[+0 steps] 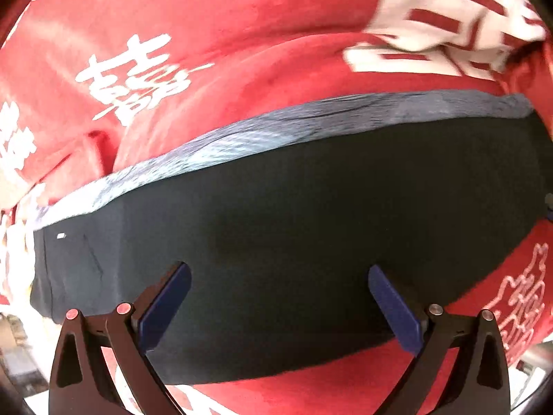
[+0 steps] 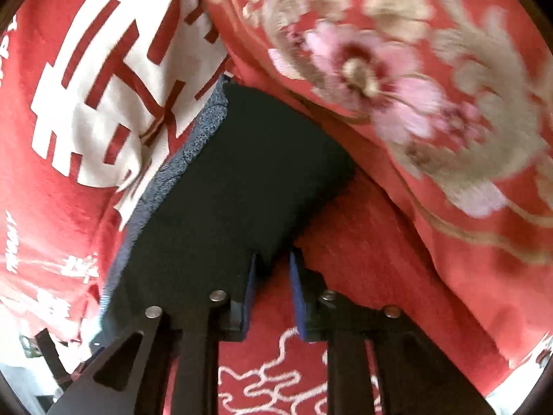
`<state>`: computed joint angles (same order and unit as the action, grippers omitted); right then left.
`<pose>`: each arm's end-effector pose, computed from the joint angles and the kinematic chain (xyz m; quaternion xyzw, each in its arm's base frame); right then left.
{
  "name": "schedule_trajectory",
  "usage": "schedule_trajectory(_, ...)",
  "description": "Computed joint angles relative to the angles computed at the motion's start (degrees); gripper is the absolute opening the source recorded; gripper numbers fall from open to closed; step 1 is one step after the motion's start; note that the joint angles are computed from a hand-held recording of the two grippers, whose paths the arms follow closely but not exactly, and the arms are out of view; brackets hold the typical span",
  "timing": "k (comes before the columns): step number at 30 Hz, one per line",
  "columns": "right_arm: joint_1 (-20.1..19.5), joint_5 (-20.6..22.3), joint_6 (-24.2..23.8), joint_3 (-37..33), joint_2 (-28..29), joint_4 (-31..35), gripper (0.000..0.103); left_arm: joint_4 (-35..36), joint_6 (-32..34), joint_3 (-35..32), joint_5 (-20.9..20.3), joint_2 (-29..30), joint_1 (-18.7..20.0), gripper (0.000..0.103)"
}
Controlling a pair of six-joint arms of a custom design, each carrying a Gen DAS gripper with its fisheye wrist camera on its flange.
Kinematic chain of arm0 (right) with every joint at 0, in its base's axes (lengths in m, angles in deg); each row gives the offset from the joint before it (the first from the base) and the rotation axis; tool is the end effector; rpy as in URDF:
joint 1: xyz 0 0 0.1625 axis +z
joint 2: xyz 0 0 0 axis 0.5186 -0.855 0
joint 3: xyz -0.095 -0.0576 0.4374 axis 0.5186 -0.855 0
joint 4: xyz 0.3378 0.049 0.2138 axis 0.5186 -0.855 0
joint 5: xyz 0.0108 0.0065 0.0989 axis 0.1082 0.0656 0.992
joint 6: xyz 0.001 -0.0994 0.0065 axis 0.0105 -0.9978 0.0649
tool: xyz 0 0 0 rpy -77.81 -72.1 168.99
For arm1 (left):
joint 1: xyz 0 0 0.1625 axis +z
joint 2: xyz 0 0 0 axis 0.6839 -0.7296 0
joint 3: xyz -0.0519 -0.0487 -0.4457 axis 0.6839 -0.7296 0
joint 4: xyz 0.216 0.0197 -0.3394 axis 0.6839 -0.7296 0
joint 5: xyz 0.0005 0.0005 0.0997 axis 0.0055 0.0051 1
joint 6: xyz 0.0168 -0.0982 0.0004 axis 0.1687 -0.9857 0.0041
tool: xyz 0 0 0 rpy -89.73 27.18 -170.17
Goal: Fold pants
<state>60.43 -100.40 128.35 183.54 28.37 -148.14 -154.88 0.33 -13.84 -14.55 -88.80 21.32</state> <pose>0.0846 -0.5816 0.1396 -0.5388 -0.7233 0.4072 0.1438 -0.2064 -0.8963 0.0384 0.4508 0.8125 0.1052 0.3544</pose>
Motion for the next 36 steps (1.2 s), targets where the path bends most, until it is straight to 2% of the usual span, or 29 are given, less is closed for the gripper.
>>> schedule_trajectory(5, 0.4, 4.7, -2.8, 2.9, 0.8, -8.4, 0.032, 5.2, -4.8, 0.4, -4.0, -0.3, -1.0, 0.103)
schedule_trajectory(9, 0.0, 6.3, -4.2, 4.2, 2.2, -15.4, 0.033, 2.2, -4.3, 5.1, -6.7, -1.8, -2.1, 0.103)
schedule_trajectory(12, -0.7, 7.5, -6.0, 4.3, 3.6, -20.4, 0.04, 1.1, -4.5, 5.0, -8.3, -1.1, -2.7, 0.103)
schedule_trajectory(14, -1.2, 8.3, -7.1, 4.8, 4.1, -22.8, 0.041, 0.0, -4.9, 4.2, -9.1, -0.2, -3.1, 0.103)
schedule_trajectory(18, -2.0, 9.9, -9.5, 5.4, 5.9, -27.9, 0.041, -3.4, -4.5, 4.2, -8.8, 0.9, -3.2, 0.103)
schedule_trajectory(22, -2.9, 10.2, -14.4, 4.2, 8.1, -33.8, 0.042, -2.4, -6.6, 3.1, -6.9, 2.4, -2.8, 0.103)
schedule_trajectory(25, -4.0, 10.3, -17.7, 1.5, 9.1, -35.1, 0.044, -2.3, -6.9, 3.4, -6.1, 2.6, -2.5, 0.103)
schedule_trajectory(28, -4.9, 10.8, -16.8, -0.5, 9.3, -34.2, 0.046, -1.8, -6.2, 2.4, -5.9, 3.1, -2.6, 0.103)
schedule_trajectory(29, -5.0, 11.1, -15.1, -0.6, 8.5, -32.2, 0.04, -0.5, -5.8, 0.3, -6.0, 3.9, -2.8, 0.103)
schedule_trajectory(30, -5.0, 11.2, -13.7, -0.4, 7.7, -30.3, 0.023, -0.8, -5.4, -0.3, -6.7, 4.0, -2.8, 0.099)
schedule_trajectory(31, -5.1, 12.2, -13.2, 0.0, 7.1, -30.4, 0.018, -1.9, -4.5, -0.4, -7.7, 3.8, -2.9, 0.091)
schedule_trajectory(32, -5.0, 12.9, -13.6, 0.1, 6.9, -31.5, 0.014, -3.1, -3.0, -0.7, -8.4, 3.7, -3.1, 0.09)
schedule_trajectory(34, -4.3, 13.8, -16.0, 0.0, 6.2, -32.1, 0.014, -5.5, -1.3, 0.4, -8.6, 3.3, -3.3, 0.09)
schedule_trajectory(36, -2.8, 13.7, -19.3, -0.6, 5.3, -31.8, 0.014, -4.9, -0.9, 0.5, -8.5, 3.8, -3.3, 0.09)
